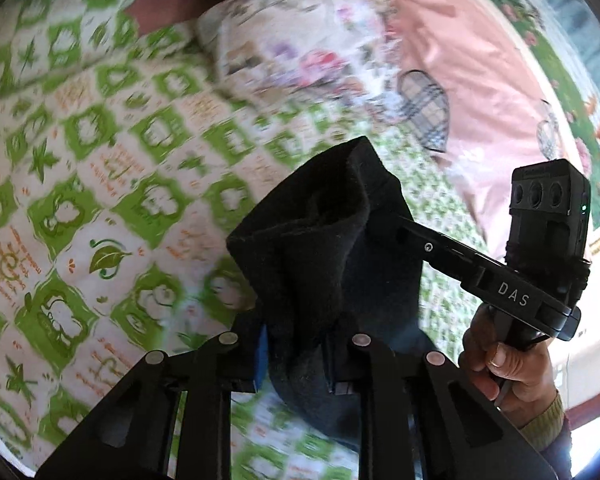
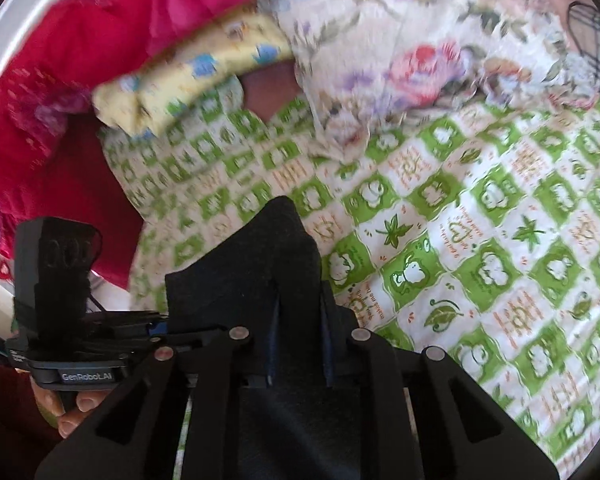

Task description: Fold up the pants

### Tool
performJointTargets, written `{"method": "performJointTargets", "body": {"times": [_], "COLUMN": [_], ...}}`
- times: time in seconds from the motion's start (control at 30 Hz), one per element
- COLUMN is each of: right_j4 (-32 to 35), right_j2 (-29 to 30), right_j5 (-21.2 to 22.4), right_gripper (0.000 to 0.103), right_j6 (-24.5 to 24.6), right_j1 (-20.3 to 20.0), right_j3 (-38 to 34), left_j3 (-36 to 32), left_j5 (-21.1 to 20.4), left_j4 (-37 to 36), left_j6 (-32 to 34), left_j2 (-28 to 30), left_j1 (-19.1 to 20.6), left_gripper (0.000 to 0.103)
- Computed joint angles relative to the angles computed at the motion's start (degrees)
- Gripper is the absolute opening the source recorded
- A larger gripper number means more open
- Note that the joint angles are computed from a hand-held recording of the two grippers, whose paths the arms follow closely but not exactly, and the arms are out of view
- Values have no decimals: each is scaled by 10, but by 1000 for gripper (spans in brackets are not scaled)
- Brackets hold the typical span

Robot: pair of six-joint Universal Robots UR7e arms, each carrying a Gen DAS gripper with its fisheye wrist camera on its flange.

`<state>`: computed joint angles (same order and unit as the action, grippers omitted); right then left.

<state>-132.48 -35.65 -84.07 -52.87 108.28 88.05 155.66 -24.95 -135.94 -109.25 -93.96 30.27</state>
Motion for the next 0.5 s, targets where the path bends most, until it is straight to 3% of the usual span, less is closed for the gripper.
{"method": "performJointTargets", "body": {"times": [0.23, 0.5], "right_j4": [-13, -24], "right_j2": [-92, -195], "right_j5": [76, 168], "right_gripper": [18, 18], "right_j6": [-17, -39], "right_j1": [-36, -109], "right_j3": [61, 127], "left_j3": [-54, -129], "left_j5": [21, 15], "left_j4": [-19, -239], "left_j6": [73, 303], "left_j2": [61, 212], "left_j1": [-46, -64], "left_gripper": [19, 19]}}
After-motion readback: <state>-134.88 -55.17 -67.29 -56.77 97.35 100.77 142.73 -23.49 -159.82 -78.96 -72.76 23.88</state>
